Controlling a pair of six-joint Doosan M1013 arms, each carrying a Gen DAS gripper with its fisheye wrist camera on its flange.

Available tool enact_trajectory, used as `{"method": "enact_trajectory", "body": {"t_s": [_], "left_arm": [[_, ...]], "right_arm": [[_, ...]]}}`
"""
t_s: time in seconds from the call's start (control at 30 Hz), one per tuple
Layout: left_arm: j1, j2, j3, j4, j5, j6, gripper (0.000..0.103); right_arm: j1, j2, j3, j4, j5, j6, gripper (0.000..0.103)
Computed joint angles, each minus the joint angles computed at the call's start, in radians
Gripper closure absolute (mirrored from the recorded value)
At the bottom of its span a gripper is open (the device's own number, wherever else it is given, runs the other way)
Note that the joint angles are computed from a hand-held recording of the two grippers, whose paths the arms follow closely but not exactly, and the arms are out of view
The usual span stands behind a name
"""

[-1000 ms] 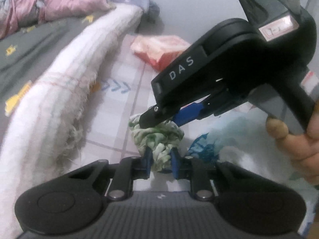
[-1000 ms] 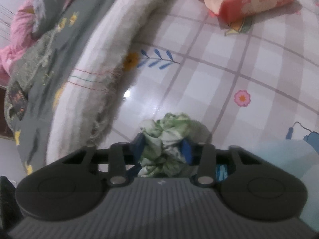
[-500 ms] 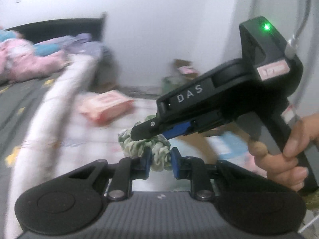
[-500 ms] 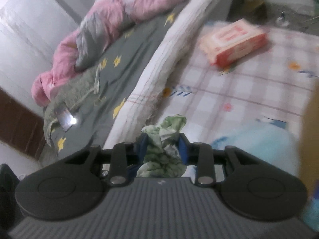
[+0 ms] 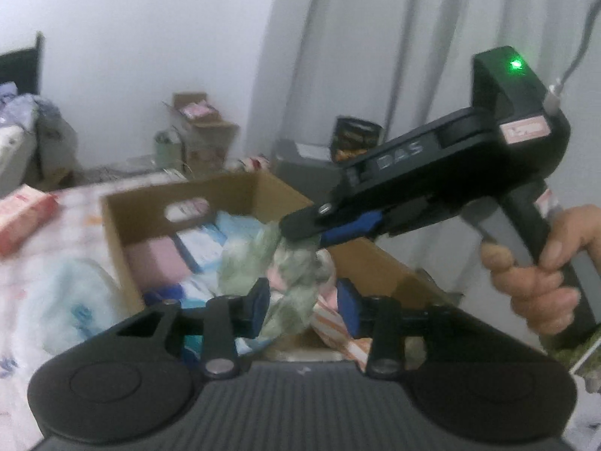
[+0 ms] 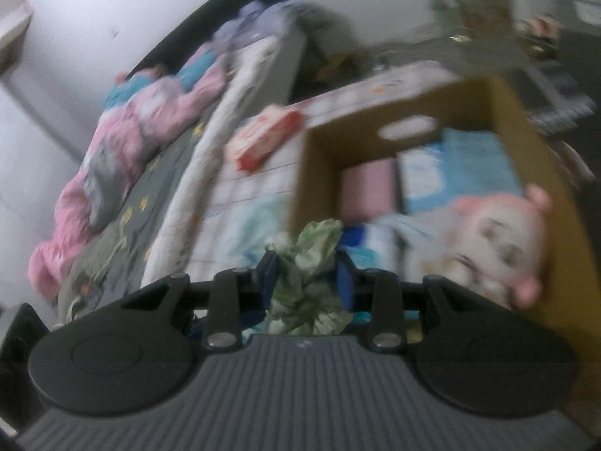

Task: Organize soft objects
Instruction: 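Carry the green scrunchie with the right gripper into the box and release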

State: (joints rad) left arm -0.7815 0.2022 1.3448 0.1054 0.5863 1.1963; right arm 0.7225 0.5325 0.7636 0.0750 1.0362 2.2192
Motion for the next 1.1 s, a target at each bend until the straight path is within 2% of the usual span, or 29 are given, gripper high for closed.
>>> {"method": "enact_trajectory", "body": {"t_s": [0.07, 0.17, 0.37, 0.53, 0.63, 0.7, 0.77, 0.8, 0.87, 0.9, 1.0, 1.1], "left_arm": [[-0.002, 0.003, 0.002, -0.008, 0.010, -0.003, 0.057], [-0.004, -0.002, 0.015, 0.024, 0.021, -0.039, 0.056], [-0.001, -0.041, 0.060, 0.146, 0.037, -0.165, 0.054], [-0.005, -0.095, 0.108, 0.288, 0.066, -0.307, 0.046], [0.001, -0.119, 0.137, 0.367, 0.084, -0.396, 0.044], [0.005, -0.137, 0.158, 0.402, 0.093, -0.443, 0.040], [0.010, -0.153, 0.177, 0.431, 0.104, -0.489, 0.036], [0.013, -0.161, 0.186, 0.439, 0.111, -0.507, 0.036], [0.019, -0.174, 0.202, 0.449, 0.119, -0.536, 0.035], [0.023, -0.176, 0.208, 0.450, 0.121, -0.546, 0.035], [0.038, -0.189, 0.223, 0.431, 0.126, -0.557, 0.034], [0.051, -0.195, 0.235, 0.422, 0.121, -0.568, 0.034]], "right_arm": [[-0.008, -0.056, 0.096, -0.031, -0.043, 0.033, 0.073], [-0.014, -0.105, 0.180, -0.096, -0.060, 0.071, 0.073], [-0.017, -0.114, 0.208, -0.195, 0.000, 0.091, 0.073], [-0.017, -0.093, 0.184, -0.157, 0.003, 0.060, 0.071], [-0.009, -0.052, 0.120, -0.126, 0.025, 0.009, 0.070], [-0.006, -0.017, 0.069, -0.094, 0.048, -0.027, 0.062], [-0.002, 0.024, 0.008, -0.078, 0.079, -0.048, 0.046], [-0.001, 0.046, -0.027, -0.070, 0.099, -0.054, 0.041], [-0.001, 0.095, -0.092, -0.048, 0.131, -0.063, 0.022], [-0.003, 0.121, -0.128, -0.036, 0.152, -0.071, 0.021], [-0.005, 0.228, -0.286, -0.012, 0.283, -0.094, 0.021], [-0.005, 0.365, -0.511, -0.021, 0.466, -0.103, 0.021]]}}
